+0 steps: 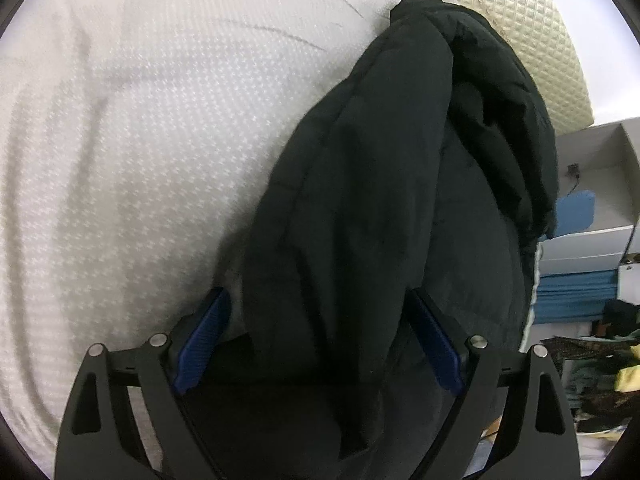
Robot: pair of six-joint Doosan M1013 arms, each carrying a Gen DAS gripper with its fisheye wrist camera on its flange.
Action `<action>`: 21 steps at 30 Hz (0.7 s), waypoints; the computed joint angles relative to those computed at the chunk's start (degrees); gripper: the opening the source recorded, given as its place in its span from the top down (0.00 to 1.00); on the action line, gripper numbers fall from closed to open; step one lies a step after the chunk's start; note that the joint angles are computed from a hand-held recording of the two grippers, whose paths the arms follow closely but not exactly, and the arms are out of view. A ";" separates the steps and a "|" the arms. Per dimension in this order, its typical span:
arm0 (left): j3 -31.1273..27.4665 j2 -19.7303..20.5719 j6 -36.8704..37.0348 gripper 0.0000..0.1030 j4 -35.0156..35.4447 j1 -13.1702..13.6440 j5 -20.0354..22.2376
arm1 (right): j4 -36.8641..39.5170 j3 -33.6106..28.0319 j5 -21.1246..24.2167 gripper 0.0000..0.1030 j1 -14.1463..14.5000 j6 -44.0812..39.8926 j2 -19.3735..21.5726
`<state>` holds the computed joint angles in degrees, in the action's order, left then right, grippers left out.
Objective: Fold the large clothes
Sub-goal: 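Grasp the jacket hem with both tools and lift it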
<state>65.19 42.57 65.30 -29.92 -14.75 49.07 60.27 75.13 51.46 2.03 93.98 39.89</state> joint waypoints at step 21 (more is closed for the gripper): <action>0.13 1.23 19.60 0.22 -20.37 0.72 0.91 | 1.59 -3.77 4.58 0.10 1.36 -8.17 1.78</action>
<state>65.32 43.80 84.90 -50.29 -14.02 49.98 61.86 71.37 56.04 3.39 85.82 41.67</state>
